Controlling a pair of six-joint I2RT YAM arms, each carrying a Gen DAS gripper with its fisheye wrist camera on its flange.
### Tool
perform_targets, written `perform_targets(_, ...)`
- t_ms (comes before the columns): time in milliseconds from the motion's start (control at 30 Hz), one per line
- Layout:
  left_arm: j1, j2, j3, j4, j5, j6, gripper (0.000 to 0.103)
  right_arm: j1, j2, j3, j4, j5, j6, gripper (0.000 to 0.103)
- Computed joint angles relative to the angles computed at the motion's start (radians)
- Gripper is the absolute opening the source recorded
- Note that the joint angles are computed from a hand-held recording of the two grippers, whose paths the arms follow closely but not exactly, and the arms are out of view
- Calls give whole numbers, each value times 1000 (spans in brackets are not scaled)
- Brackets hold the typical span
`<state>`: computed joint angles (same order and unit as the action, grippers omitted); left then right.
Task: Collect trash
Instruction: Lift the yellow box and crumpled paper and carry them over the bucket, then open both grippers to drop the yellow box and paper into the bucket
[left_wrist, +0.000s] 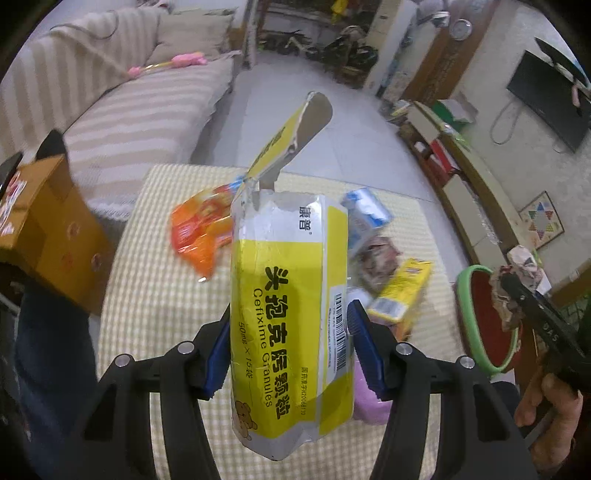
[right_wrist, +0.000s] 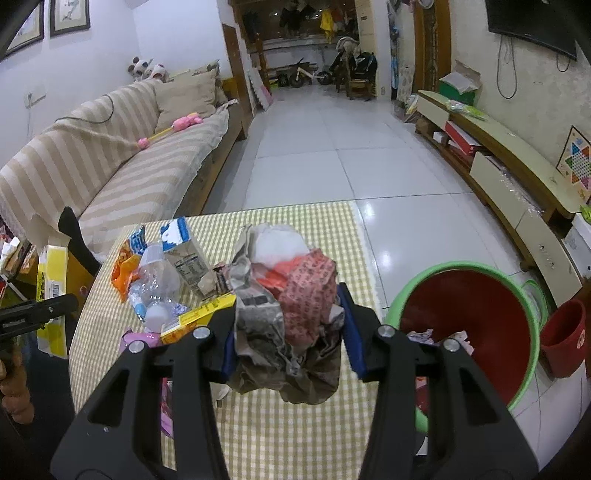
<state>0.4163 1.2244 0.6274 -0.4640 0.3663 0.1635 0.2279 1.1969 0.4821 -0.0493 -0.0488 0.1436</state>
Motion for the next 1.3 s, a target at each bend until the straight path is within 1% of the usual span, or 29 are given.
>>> perform_targets(67, -56, -17, 1, 4, -9, -32, 55, -47, -28, -6, -15, -25, -18, 44)
perform_targets(200, -226, -40, 14, 22, -63, -128, 55, -156, -63, -13, -38, -81, -60, 44)
perform_targets(333, -394, -20, 33, 66, -100, -221, 55, -305, -73, -14, -57, -158, -124, 44)
perform_targets(467, -552, 37, 60, 131, -100, -303, 56, -448, -44, -1, -60, -229, -189, 44)
perform_targets(567, -680, 110, 95, 191, -102, -361, 56, -555, -5, 9, -51, -280, -236, 44)
perform_targets(667, -774, 186, 138, 236, -96, -402, 56, -648, 50, 25, -34, -318, -276, 44)
perform_targets(800, -872, 284, 195, 284, -102, -433, 56, -760, 147, 50, -3, -359, -331, 44)
perform_targets(933, -942, 388, 265, 320, -95, -452, 57, -823, 253, 77, 36, -377, -363, 44)
perform_targets(1100, -983, 511, 347, 348, -62, -467, 59, -865, 368, 102, 80, -390, -384, 45)
perform_targets(1300, -1020, 632, 405, 372, -57, -467, 60, -879, 468, 132, 109, -396, -400, 45)
